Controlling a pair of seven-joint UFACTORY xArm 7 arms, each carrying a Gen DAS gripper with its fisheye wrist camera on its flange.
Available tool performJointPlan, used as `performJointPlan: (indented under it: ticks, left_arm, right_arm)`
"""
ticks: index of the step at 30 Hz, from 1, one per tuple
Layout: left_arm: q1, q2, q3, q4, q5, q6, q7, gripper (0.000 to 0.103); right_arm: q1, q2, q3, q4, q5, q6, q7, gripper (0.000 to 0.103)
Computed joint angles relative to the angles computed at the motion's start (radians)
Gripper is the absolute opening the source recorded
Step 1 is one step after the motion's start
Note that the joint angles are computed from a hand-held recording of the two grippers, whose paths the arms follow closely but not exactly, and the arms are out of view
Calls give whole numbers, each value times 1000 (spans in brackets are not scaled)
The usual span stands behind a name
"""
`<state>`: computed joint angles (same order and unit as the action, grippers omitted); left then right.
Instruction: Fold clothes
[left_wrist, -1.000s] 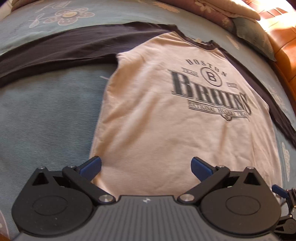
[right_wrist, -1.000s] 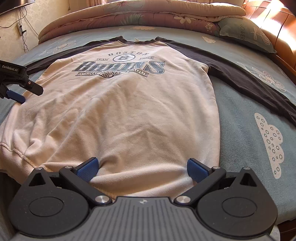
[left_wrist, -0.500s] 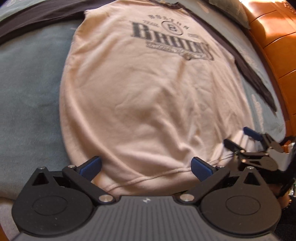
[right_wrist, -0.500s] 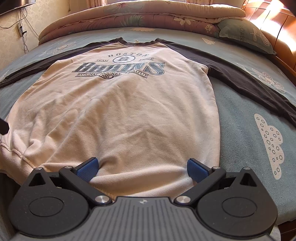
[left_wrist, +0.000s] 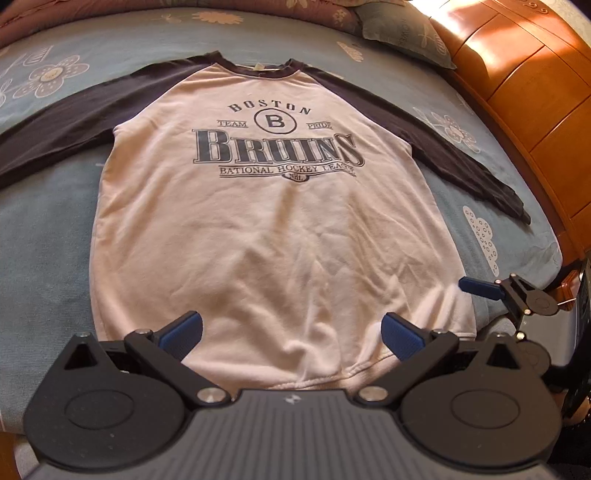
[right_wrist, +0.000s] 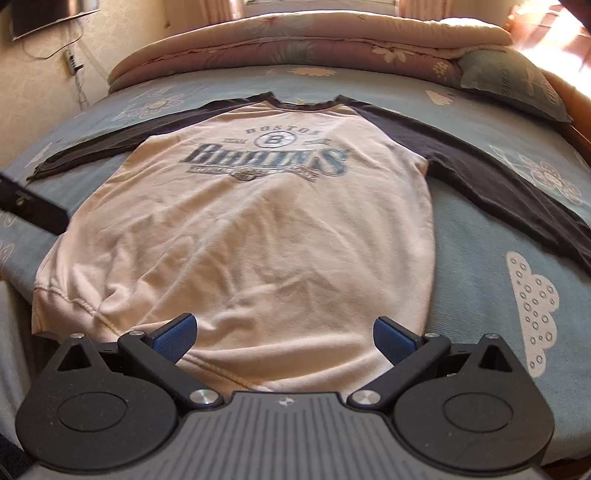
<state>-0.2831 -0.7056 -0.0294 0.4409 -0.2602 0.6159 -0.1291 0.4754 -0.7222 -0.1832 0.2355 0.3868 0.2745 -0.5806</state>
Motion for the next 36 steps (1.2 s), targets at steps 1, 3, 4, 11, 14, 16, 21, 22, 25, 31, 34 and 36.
performJointPlan:
  ticks: [1, 3, 4, 11, 14, 16, 21, 22, 25, 31, 34, 36]
  left_arm:
    - [-4, 1, -1, -1, -7, -8, -5, 102]
    - [-15, -6, 0, -9, -22, -21, -11, 102]
    - [-16, -11, -4, -12, -22, -24, -18, 102]
    - [-41, -34, 7, -40, -23, 4, -14, 102]
    - [-60, 2, 11, -33, -50, -9, -8, 102]
    - [-97, 26, 28, -31, -94, -36, 15, 102]
    - [-128, 75, 13, -28, -145, -67, 33, 102]
    - [-130, 76, 17, -31, -151, -67, 37, 102]
    - [-135, 89, 44, -26, -182, -76, 61, 102]
    - [-88, 119, 38, 18, -181, -147, 42, 102]
    - [-32, 109, 7, 26, -133, -168, -14, 102]
    - [17, 95, -17, 28, -75, -162, -60, 102]
  right_arm:
    - [32, 6, 3, -2, 0, -9, -16, 103]
    - [80, 45, 31, -4, -4, -49, -25, 103]
    - [105, 68, 44, -2, -9, -70, -28, 103]
    - [1, 30, 94, -43, -96, 17, 7, 103]
    - [-39, -39, 97, -58, -128, 55, 15, 103]
    - [-8, -37, 26, -45, -81, 73, 3, 103]
    - [10, -9, -77, -12, 52, 123, -39, 103]
    - [-12, -21, -62, -20, 54, 123, -42, 103]
    - [-65, -50, -34, -31, 59, 129, -32, 103]
    - [61, -15, -149, 50, 187, 145, -155, 103]
    - [190, 75, -245, 158, 323, 182, -275, 103]
    - [259, 154, -295, 244, 407, 222, -354, 103]
